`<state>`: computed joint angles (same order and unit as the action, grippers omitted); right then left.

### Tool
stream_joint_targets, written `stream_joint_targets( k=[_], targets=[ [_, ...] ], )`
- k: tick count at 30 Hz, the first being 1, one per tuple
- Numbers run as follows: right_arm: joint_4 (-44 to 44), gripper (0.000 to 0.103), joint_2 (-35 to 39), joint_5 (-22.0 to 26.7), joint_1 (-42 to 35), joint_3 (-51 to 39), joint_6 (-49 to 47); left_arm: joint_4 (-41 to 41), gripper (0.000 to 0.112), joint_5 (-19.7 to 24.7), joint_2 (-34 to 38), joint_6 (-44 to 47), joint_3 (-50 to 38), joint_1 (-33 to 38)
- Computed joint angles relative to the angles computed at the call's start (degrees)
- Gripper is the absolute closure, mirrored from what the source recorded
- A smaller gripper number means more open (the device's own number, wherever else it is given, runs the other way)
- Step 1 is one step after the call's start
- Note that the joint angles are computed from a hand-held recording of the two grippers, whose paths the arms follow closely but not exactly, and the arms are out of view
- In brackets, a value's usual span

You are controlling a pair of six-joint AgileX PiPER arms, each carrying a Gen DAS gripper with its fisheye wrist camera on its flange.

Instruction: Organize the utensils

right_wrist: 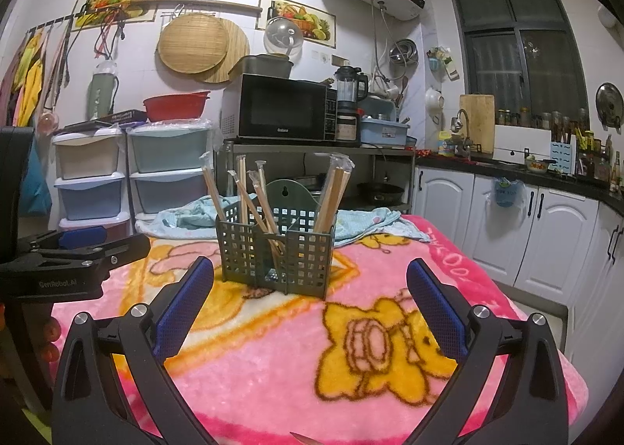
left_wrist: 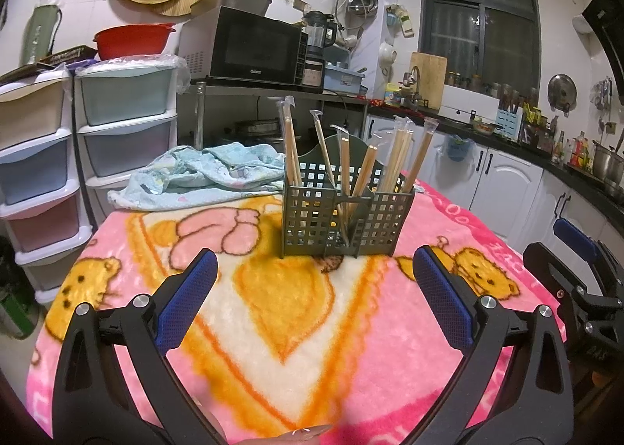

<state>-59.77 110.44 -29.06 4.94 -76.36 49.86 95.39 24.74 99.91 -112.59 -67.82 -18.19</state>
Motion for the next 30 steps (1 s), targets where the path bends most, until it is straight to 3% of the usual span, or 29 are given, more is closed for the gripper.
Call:
stream_joint_targets(
  k=[30],
  targets=[
    [0.7,0.007,0.1,0.7,-0.2,-0.1,-0.6,-5.3,0.020,-0.6,1.3,4.6,-1.4,0.1]
  ],
)
